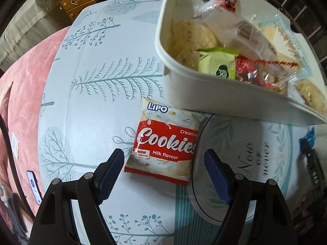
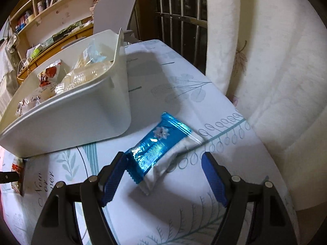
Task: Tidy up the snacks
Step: 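Grasp the red Lipo Cookies pack with the left tool while the right tool grasps the blue candy, then carry the Cookies pack and blue candy into the white tray and open both tools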
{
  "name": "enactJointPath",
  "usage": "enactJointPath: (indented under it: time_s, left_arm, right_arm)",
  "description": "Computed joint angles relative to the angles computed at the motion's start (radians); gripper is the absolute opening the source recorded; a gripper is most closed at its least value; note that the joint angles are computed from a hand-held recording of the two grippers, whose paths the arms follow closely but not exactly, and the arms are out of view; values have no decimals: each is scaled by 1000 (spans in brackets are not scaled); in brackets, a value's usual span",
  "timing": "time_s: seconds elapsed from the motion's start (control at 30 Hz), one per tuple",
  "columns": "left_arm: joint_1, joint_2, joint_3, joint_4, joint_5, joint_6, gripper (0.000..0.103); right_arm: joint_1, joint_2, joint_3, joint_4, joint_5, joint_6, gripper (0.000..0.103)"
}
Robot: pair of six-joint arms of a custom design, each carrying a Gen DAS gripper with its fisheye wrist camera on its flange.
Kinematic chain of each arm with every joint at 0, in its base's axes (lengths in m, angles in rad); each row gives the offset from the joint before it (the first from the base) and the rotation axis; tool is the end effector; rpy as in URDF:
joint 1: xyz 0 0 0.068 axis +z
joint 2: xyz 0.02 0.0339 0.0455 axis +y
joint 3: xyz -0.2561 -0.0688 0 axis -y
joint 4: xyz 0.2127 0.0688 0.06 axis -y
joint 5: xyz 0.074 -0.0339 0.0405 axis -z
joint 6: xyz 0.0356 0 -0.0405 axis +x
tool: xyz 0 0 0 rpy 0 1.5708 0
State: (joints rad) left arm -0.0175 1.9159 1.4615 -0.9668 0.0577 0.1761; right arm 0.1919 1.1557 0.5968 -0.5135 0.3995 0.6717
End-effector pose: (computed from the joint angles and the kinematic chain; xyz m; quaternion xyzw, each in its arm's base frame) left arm 0.3403 -0.0080 0.2067 0.0985 0.9919 -0.0228 0.0767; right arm 0.1793 0.0207 0.1921 0.2732 0.9110 -0.0735 0.3000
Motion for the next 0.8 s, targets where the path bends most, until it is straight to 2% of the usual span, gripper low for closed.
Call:
enactJointPath:
  time_s: [0.17, 0.33, 0.43, 0.8]
  left_arm:
    - [-2, 13, -27, 47, -29, 0, 79]
    - [-2, 15, -55, 109, -29, 5, 76]
    - [-4, 16, -51, 117, -7, 10, 65]
    - [-15, -25, -72, 124, 1, 2, 45]
  right_arm:
    - [-4, 21, -6, 42, -9, -36, 73]
    - [0, 44, -8, 84, -17, -105, 62]
    - [2, 41, -10, 89, -14, -123, 55]
    - [2, 21, 5, 67, -56, -151, 46]
